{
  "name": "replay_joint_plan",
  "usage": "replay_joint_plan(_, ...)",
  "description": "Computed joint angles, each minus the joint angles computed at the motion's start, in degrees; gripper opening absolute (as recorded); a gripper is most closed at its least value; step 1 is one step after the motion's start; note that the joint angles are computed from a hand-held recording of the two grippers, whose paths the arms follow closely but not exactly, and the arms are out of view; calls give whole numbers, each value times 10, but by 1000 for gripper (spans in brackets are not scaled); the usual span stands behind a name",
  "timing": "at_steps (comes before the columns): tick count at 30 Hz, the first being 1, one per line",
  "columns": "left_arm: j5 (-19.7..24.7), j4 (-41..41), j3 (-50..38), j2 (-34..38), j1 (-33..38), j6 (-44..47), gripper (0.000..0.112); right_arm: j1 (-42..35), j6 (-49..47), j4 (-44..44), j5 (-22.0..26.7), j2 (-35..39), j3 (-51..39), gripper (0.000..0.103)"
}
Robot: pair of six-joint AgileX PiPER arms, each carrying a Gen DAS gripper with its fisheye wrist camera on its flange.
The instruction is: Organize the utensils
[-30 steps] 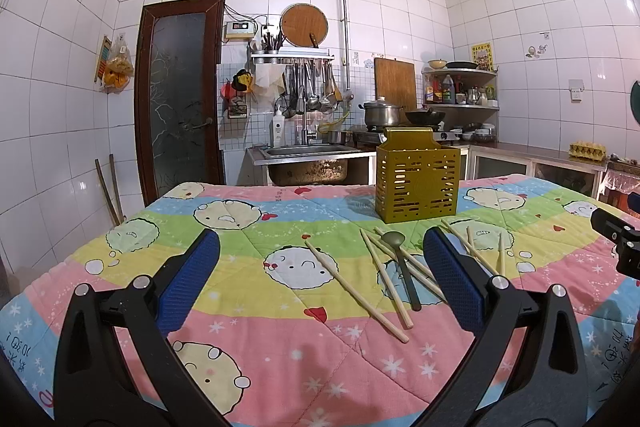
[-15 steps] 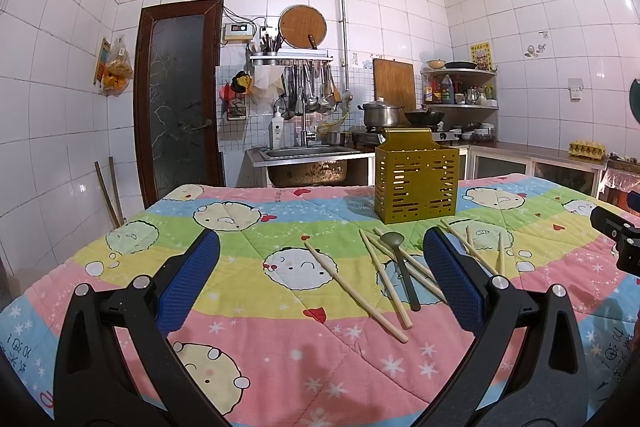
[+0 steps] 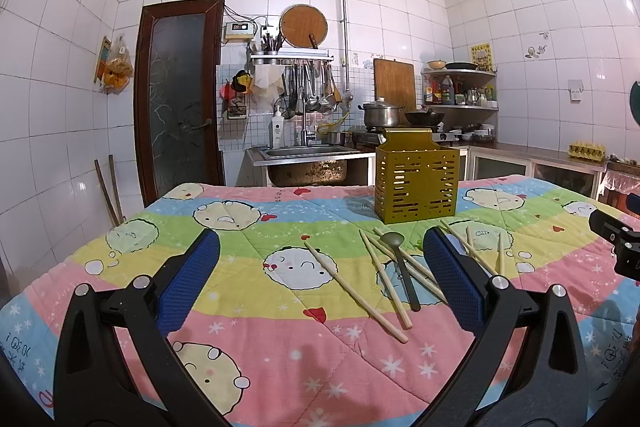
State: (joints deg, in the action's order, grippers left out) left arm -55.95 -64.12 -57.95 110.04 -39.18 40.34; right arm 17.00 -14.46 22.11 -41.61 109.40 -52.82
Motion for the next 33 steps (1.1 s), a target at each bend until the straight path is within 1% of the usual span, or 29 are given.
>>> replay_joint_plan(5, -4, 3, 2, 0, 0, 1, 98, 2, 3, -1, -8, 2, 0, 99)
replay_joint_plan(10, -6, 5, 5, 0, 1, -5, 98, 3, 2, -1, -5, 3, -1, 99)
replay_joint_plan(17, 1, 3, 2, -1, 4, -1, 98, 12, -25, 14, -7, 1, -2, 99)
replay_joint_plan(19, 8, 3, 2, -2, 6, -2, 98, 10, -20, 2, -2, 0, -3, 99)
replay_joint_plan(22, 50, 21, 5, -10, 21, -11, 98, 4, 3, -32, 3, -2, 0, 99)
replay_joint_plan(27, 76, 5, -3, -11, 30, 0, 98, -14, 46, -65, 42, 0, -15, 99)
replay_joint_plan(30, 79, -29, -20, -4, 27, 34, 98, -19, 48, -54, 62, 3, -26, 99)
replay_joint_plan(33, 75, -39, -25, -1, 24, 45, 98, -21, 34, -25, 74, 6, -35, 99)
